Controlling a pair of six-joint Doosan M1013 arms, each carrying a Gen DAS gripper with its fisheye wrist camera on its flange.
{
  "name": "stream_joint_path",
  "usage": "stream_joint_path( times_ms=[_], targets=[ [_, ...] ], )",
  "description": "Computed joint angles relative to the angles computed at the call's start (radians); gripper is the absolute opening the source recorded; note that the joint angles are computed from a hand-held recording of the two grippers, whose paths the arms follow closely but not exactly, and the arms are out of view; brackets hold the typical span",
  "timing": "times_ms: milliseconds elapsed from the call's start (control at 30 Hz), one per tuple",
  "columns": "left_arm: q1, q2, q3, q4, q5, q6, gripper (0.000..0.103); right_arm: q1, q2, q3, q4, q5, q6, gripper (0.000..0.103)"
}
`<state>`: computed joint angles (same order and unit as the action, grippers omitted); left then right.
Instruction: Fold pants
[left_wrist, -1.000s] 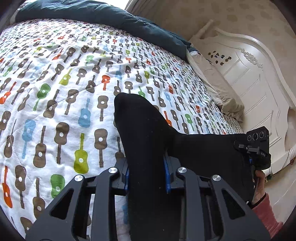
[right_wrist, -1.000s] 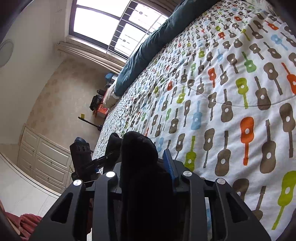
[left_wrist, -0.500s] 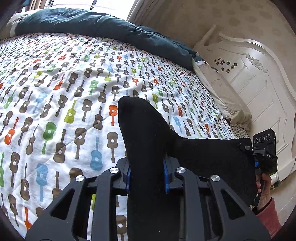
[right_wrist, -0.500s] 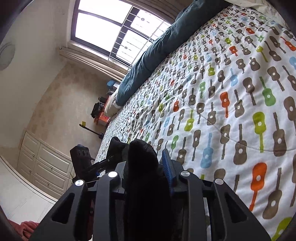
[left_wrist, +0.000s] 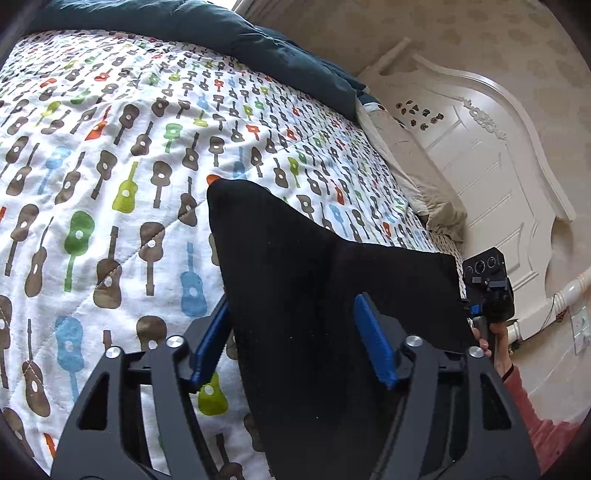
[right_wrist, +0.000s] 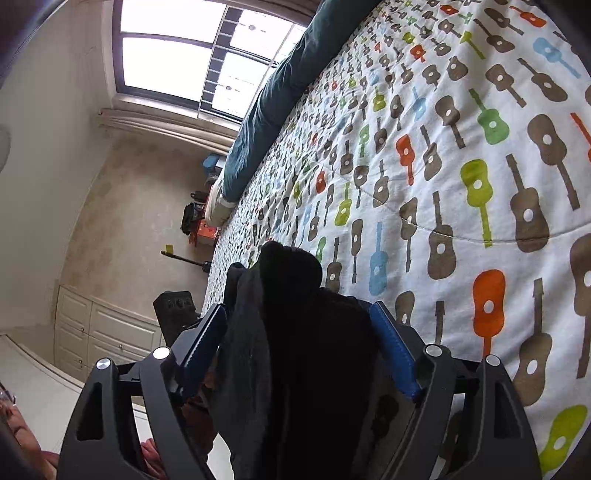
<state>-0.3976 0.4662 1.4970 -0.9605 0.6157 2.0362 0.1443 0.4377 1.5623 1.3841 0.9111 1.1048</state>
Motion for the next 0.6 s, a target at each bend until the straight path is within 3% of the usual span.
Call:
stream_joint_path(
  times_ms=[67,100,133,167,400,600],
  targets=[
    [0.004,0.009,-0.007,-0.032,0.009,0.013,0.068,-0.003,0.009,-0.005,0.010,0.041,-0.027,0.076],
    [0.007,0.017,-0.011,-0.061,0.020,0.023,0.055,-0.001,0.017,-0.014,0.014,0.055,-0.038,0.069],
    [0.005,0.023,-0.020,-0.038,0.020,-0.009,0.043,0.005,0.023,-0.025,0.003,0.062,-0.027,0.042],
    [0.000,0.028,-0.030,0.025,0.013,-0.067,0.033,0.014,0.025,-0.030,-0.008,0.049,-0.014,0.038],
    [-0.020,0.027,-0.061,0.200,-0.033,-0.178,0.024,0.038,0.019,-0.081,-0.103,-0.054,0.009,0.032],
    [-0.018,0.057,-0.136,0.324,-0.046,-0.288,0.024,0.036,0.060,-0.157,-0.118,-0.072,0.045,0.032]
  ],
)
